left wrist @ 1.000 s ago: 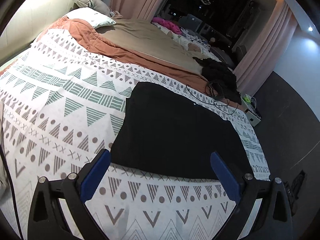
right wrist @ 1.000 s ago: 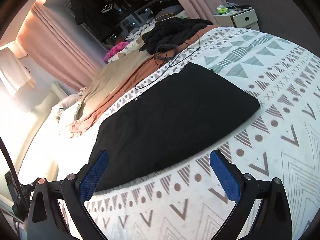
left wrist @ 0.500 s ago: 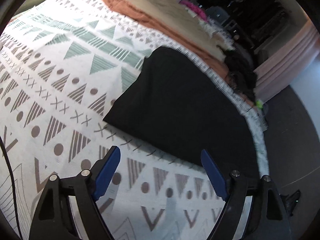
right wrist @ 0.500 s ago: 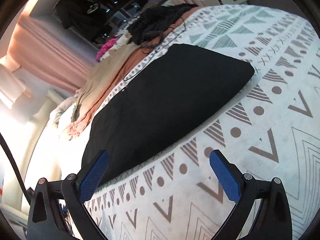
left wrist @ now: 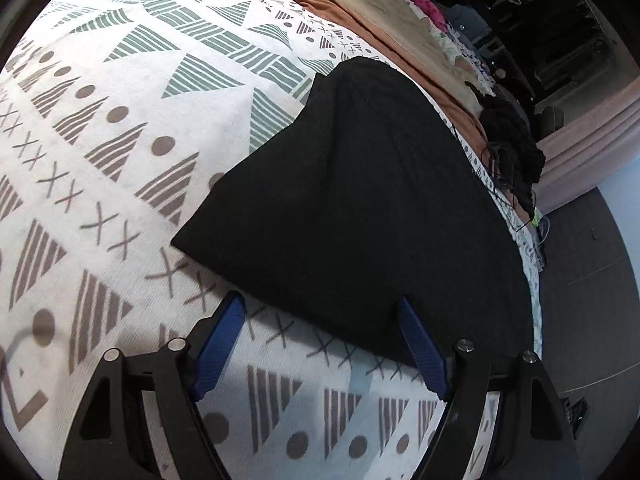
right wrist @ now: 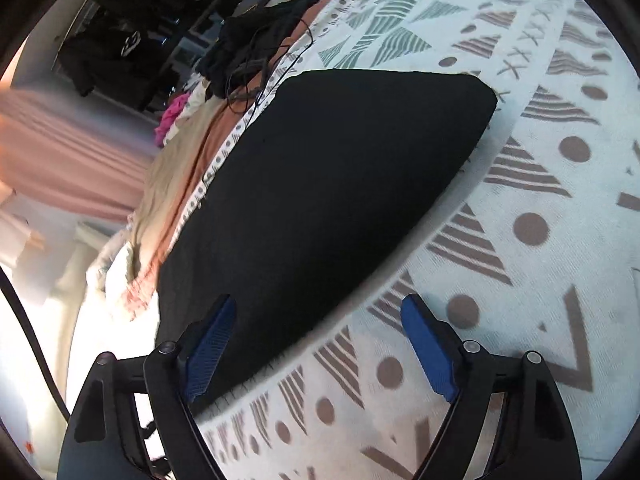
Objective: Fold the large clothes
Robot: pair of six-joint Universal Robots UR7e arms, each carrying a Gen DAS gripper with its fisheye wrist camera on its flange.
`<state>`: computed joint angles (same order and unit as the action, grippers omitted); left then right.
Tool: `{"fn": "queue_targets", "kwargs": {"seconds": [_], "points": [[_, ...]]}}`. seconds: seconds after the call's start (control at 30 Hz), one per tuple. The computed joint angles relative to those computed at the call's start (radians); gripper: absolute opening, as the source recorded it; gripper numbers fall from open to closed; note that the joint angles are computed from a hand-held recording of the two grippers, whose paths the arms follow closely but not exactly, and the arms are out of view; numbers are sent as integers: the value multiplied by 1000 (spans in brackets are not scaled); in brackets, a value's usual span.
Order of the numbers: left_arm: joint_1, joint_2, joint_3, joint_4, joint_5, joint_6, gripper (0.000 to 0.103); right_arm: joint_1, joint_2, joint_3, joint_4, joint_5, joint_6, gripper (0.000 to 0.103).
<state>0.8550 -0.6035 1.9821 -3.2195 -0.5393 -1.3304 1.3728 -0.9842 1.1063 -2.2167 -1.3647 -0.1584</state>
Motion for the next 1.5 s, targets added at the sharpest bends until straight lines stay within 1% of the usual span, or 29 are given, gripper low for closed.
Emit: {"fn": "queue_targets", "kwargs": {"seconds": [0.07, 0.2, 0.27, 0.33, 0.37, 0.4, 0.43, 0.47, 0.5, 0.53, 0.57, 0.67, 0.7, 0.83, 0.93, 1.07, 1.17, 1.3, 1.43, 1.5], "points": [[20, 3, -16, -23, -23, 50, 79, -3, 14, -15, 14, 34, 19, 83], [37, 0, -34, -19, -33, 100, 78, 3, 53, -46, -5, 32, 29, 83], [42, 0, -40, -10, -30, 112, 73, 7, 75, -72, -4, 32, 31, 83], [48, 2, -47, -16, -23, 130, 69, 8, 96, -97, -4, 32, 39, 83], [50, 4, -50, -9, -17, 132, 66, 11, 107, -111, -6, 27, 38, 81], [51, 4, -54, 7, -8, 129, 60, 15, 116, -121, -9, 17, 32, 78], [50, 1, -60, 48, 8, 112, 56, 17, 115, -118, -15, 6, 24, 68], [51, -4, -67, 92, 18, 97, 42, 19, 118, -119, -21, -7, 18, 48], [51, -10, -72, 134, 24, 81, 23, 19, 126, -128, -24, -25, 16, 38], [50, -17, -75, 168, 26, 71, 21, 17, 128, -128, -19, -15, 21, 26], [44, -25, -80, 218, 38, 53, 18, 10, 124, -120, -18, 6, 25, 17], [22, -48, -90, 347, 77, 2, 13, 20, 88, -67, -64, -4, -14, 9], [15, -54, -90, 372, 84, -12, 12, 24, 76, -51, -79, -5, -24, 7], [-18, -90, -62, 475, 102, -98, 11, 30, 18, 35, -125, -5, -71, 6], [-42, -118, -15, 505, 94, -147, 10, 24, -24, 88, -129, -5, -106, 5], [-86, -142, 49, 528, 80, -218, 10, 12, -83, 152, -129, 2, -95, 5], [-127, -167, 98, 595, 72, -320, 10, 9, -131, 196, -122, -10, -125, 5], [-185, -196, 176, 612, 51, -432, 10, -21, -228, 298, -109, 1, -159, 5], [-259, -236, 245, 689, 34, -566, 10, -32, -303, 367, -95, -9, -200, 5], [-289, -252, 273, 710, 24, -620, 10, -46, -338, 398, -74, -2, -211, 5]]}}
